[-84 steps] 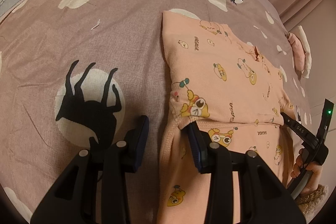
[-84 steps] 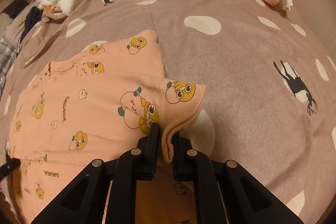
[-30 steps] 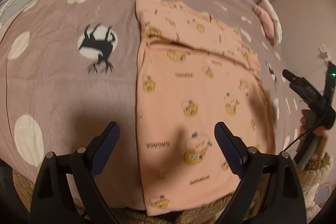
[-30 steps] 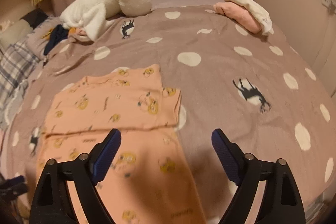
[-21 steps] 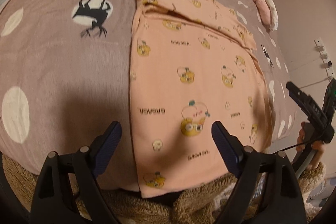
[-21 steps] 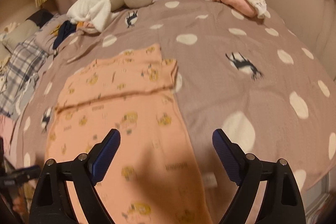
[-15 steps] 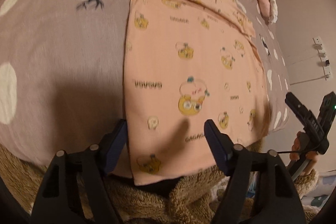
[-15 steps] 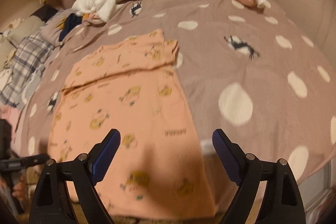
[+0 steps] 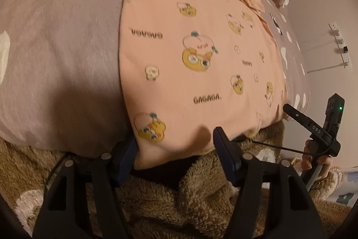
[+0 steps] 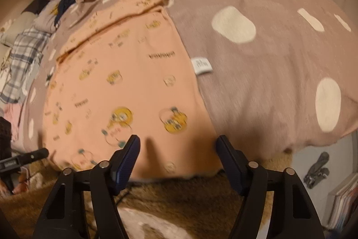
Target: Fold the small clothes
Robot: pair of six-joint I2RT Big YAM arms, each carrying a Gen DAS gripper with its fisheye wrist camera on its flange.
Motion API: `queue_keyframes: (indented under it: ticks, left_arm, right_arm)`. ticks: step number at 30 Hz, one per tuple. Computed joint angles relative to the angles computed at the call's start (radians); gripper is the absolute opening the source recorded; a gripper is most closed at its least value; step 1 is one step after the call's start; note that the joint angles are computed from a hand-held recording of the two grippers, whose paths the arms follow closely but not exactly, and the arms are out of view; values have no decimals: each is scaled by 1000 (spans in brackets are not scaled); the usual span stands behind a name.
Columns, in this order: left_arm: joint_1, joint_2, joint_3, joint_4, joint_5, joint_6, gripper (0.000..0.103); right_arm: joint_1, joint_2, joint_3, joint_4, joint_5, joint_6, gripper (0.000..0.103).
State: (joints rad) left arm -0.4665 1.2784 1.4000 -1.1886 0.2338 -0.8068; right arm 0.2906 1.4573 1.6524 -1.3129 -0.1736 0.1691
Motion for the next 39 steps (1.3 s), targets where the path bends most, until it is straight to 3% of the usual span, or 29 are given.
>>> queue_keyframes:
  ticks: [6, 7, 8, 10, 13, 15, 20, 24, 28, 34, 39]
  left_arm:
    - [1, -4, -17, 15, 12, -20, 46]
    - [-1, -5, -19, 17, 8, -22, 39]
    - [-4, -2, -16, 10, 3, -16, 26]
    - [0, -3, -20, 11, 24, -11, 8]
    - [-1, -3, -13, 20, 31, -13, 7]
    - [9, -20, -22, 61, 57, -25, 7]
    - [45, -43, -15, 137, 82, -69, 6]
    - [90, -52, -8, 210, 108, -109, 6]
    - [122, -17, 23, 232, 99, -110, 6]
    - [189, 52, 48, 256, 145, -136, 8]
    - [224, 67, 62, 235, 135, -112, 8]
  right_arm:
    - [-13, 0, -7, -26, 11, -16, 64]
    - [-15, 4, -5, -32, 12, -19, 61]
    - [-16, 7, -3, -38, 11, -23, 57]
    - [-11, 16, 10, -61, 11, -43, 42]
    - [5, 18, 26, -84, 35, -87, 22]
    - [0, 19, 37, -89, -3, -108, 8]
    - [-28, 20, 76, -48, -143, -110, 6]
    - [-42, 55, 134, -12, -191, -99, 6]
    - [-46, 105, 181, 62, -243, -17, 6]
    - [-46, 194, 251, 96, -240, 89, 6]
    - [-34, 244, 288, 100, -188, 129, 6]
